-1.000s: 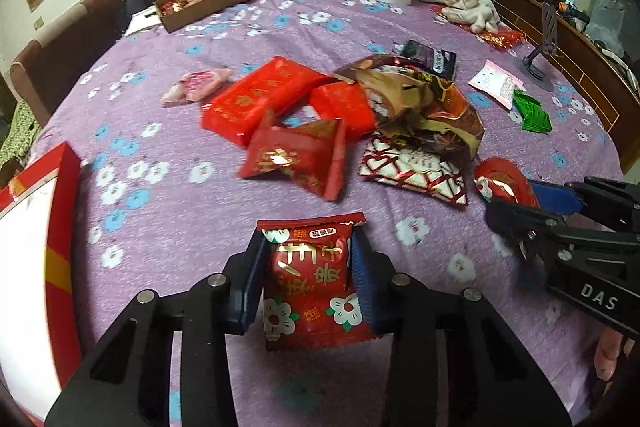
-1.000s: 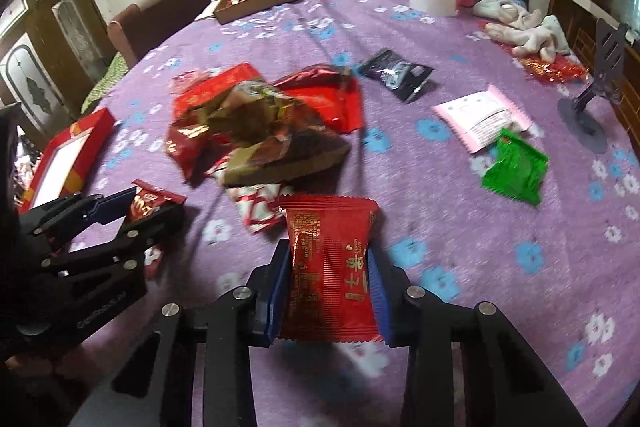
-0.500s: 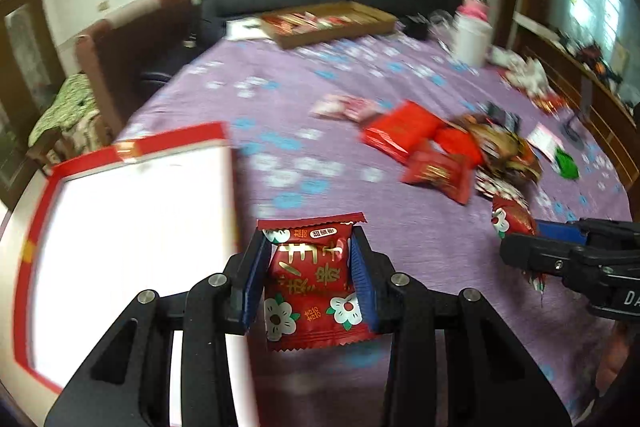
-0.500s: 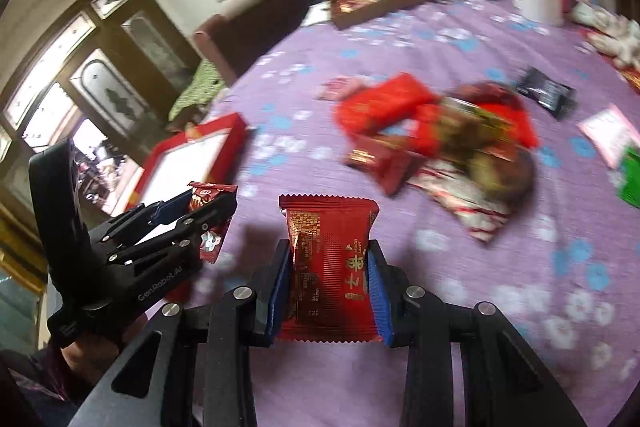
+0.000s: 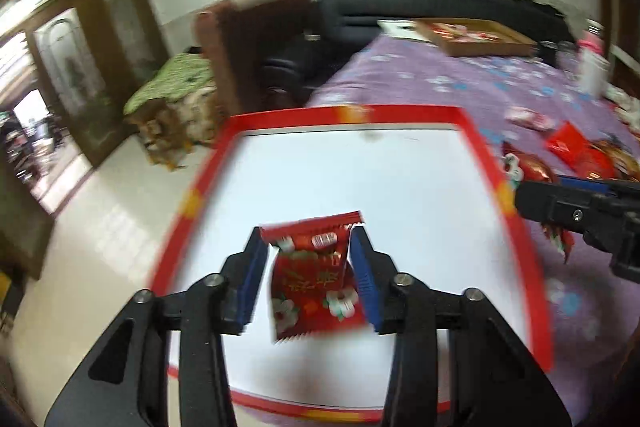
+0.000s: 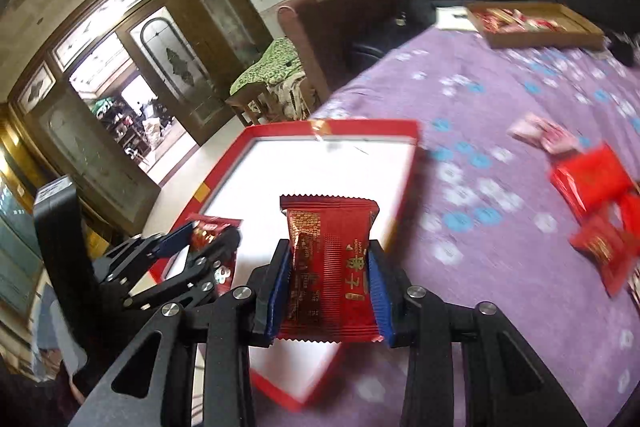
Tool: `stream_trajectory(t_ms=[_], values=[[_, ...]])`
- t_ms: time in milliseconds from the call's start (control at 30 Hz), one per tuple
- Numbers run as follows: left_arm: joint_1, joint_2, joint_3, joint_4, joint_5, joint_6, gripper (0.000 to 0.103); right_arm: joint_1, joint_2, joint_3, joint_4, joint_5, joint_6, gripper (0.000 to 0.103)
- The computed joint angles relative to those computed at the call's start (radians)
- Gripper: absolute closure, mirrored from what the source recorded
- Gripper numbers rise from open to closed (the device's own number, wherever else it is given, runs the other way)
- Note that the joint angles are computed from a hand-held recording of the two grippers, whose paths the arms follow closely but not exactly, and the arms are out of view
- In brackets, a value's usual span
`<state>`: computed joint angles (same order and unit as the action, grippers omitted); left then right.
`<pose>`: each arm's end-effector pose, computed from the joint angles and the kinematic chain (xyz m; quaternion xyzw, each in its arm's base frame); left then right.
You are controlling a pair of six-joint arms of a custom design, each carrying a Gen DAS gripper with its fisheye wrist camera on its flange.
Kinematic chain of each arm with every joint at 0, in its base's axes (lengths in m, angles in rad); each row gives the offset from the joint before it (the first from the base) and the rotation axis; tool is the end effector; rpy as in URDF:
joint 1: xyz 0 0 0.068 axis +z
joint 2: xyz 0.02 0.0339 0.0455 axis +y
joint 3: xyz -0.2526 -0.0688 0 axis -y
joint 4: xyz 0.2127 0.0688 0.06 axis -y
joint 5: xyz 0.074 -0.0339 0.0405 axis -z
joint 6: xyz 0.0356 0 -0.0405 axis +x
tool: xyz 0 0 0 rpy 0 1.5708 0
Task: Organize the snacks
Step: 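Carry both red packets to the white gift box and open both grippers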
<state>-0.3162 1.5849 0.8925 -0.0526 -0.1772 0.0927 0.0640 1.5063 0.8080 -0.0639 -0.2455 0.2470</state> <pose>0.2925 -0.0891 0.2025 0.1505 0.9006 0.0360 0.4062 0.2826 0.0268 0.1998 0.0354 0.9130 0.1717 0.3683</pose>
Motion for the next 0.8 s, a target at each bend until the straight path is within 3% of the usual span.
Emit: stream_trajectory(t_ms=[33, 67, 200, 267, 467, 800], values=[[0.012, -0.002, -0.002, 0.012, -0.022, 0.006, 0.030, 0.032, 0.019, 0.020, -0.001, 0.047, -0.006, 0.062], [0.017, -0.012, -0.019, 0.045, -0.058, 0.018, 0.016, 0.058, 0.029, 0.030, 0.002, 0.080, -0.008, 0.061], [0.004, -0.014, -0.081, 0.206, -0.200, 0.072, 0.016, 0.095, -0.019, -0.018, 0.040, 0.136, -0.030, 0.046], [0.014, -0.021, -0.077, 0.195, -0.184, 0.074, 0.016, 0.090, -0.063, -0.054, 0.050, 0.156, -0.036, 0.041], [-0.025, -0.122, -0.096, 0.124, -0.156, 0.091, 0.016, 0.030, -0.215, -0.173, 0.030, 0.174, -0.074, 0.041], [-0.175, -0.244, -0.107, 0.040, -0.181, 0.074, 0.016, -0.187, -0.485, -0.285, -0.089, 0.080, -0.146, 0.039]])
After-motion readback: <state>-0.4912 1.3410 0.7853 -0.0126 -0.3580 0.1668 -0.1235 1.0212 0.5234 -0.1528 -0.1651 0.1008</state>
